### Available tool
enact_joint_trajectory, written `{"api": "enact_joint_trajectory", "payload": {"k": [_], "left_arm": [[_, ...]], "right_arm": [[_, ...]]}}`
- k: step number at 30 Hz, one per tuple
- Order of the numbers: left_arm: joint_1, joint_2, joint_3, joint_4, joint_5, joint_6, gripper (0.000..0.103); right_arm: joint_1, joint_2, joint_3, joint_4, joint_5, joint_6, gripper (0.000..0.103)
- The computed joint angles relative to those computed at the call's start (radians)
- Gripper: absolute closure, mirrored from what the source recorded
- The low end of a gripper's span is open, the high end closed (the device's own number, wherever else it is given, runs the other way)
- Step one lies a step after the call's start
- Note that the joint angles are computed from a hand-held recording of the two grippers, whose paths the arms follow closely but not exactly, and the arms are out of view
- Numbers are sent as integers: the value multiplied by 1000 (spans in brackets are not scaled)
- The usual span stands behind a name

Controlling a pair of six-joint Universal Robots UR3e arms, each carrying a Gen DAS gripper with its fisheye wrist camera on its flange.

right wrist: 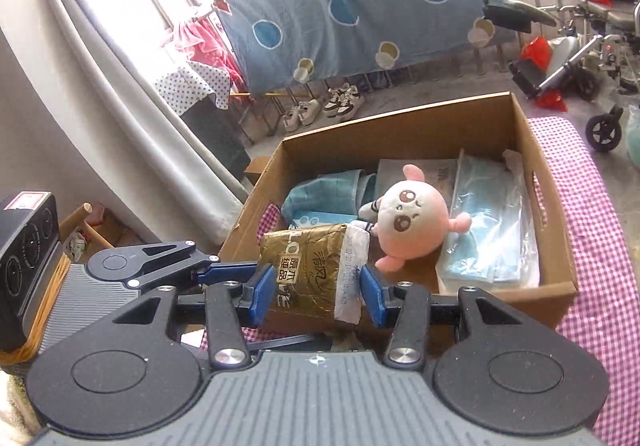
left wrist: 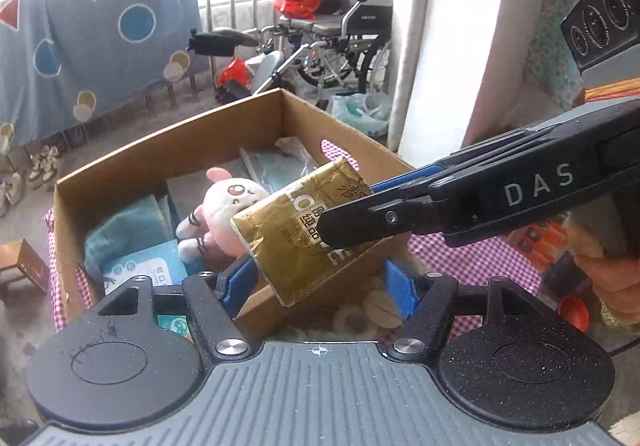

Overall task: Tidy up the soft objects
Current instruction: 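Carry the tissue pack into the box and lower it beside the mask pack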

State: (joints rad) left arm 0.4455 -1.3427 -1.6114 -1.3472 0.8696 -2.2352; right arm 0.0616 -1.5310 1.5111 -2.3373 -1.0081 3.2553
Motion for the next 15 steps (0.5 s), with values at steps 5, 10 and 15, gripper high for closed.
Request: {"api": "enact_joint_trajectory", "payload": {"k": [5, 10, 15], "left_arm": [[-75, -291, 295, -104, 70, -110, 34], [-149, -559, 607, -277, 127, -198, 34], [-212, -831, 977, -492, 169, -252, 34]], "right_arm": [[-9, 244, -319, 213, 25, -35, 52], [-38, 461, -605, 449, 39, -83, 52], [-61, 621, -826, 659, 27, -136, 52]]}}
